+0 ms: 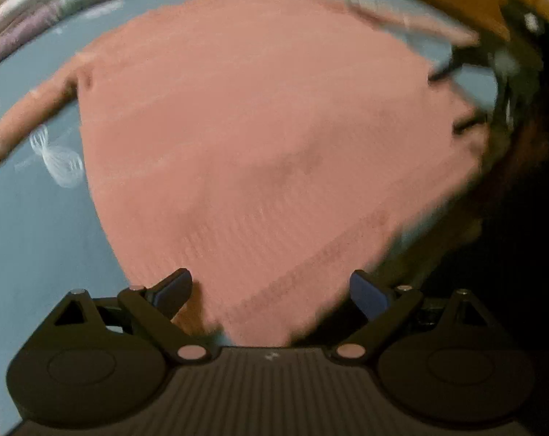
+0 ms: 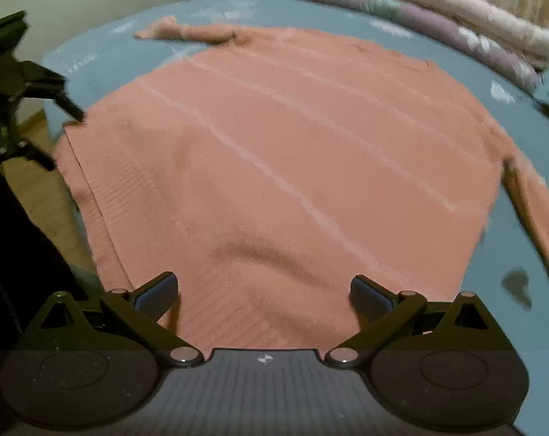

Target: Fold clothes

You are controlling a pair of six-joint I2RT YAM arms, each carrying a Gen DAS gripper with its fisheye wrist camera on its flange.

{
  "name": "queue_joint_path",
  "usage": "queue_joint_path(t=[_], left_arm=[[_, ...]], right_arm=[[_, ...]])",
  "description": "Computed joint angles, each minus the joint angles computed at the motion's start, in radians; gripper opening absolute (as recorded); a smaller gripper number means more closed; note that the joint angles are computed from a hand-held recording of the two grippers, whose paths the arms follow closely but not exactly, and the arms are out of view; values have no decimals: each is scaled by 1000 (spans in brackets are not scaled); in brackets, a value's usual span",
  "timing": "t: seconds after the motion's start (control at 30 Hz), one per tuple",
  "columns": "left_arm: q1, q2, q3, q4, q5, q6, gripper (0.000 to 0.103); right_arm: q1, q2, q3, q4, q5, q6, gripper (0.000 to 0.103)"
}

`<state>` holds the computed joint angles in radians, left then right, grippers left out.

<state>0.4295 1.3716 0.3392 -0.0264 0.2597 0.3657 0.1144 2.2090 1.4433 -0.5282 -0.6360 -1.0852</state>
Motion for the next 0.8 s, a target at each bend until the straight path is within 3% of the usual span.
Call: queue_joint_path(t=[0.1, 0.17, 0.27, 0.5, 0.63, 0.73, 0.8], left_arm=[[-34, 110, 79, 107, 21, -70, 93], [-74, 167, 129, 150, 46, -83, 94], [-123, 244, 206, 178, 103, -113, 93], [-184, 360, 298, 182, 291, -82, 94], [-190, 480, 379, 45, 324, -40, 94], [-125, 530, 507, -254, 418, 49, 95], [-82, 491, 515, -304, 433, 116, 95]], right_arm=[[51, 27, 52, -20, -76, 59, 103], [87, 60, 114, -97, -140, 54, 103], [142, 105, 182, -185, -142, 59, 103], [18, 35, 37, -168, -78, 104, 103], [-25, -72, -122, -42, 0, 235, 103], [-17, -150, -233, 80, 47, 340, 103], [-3, -187, -287, 163, 43, 402, 103]])
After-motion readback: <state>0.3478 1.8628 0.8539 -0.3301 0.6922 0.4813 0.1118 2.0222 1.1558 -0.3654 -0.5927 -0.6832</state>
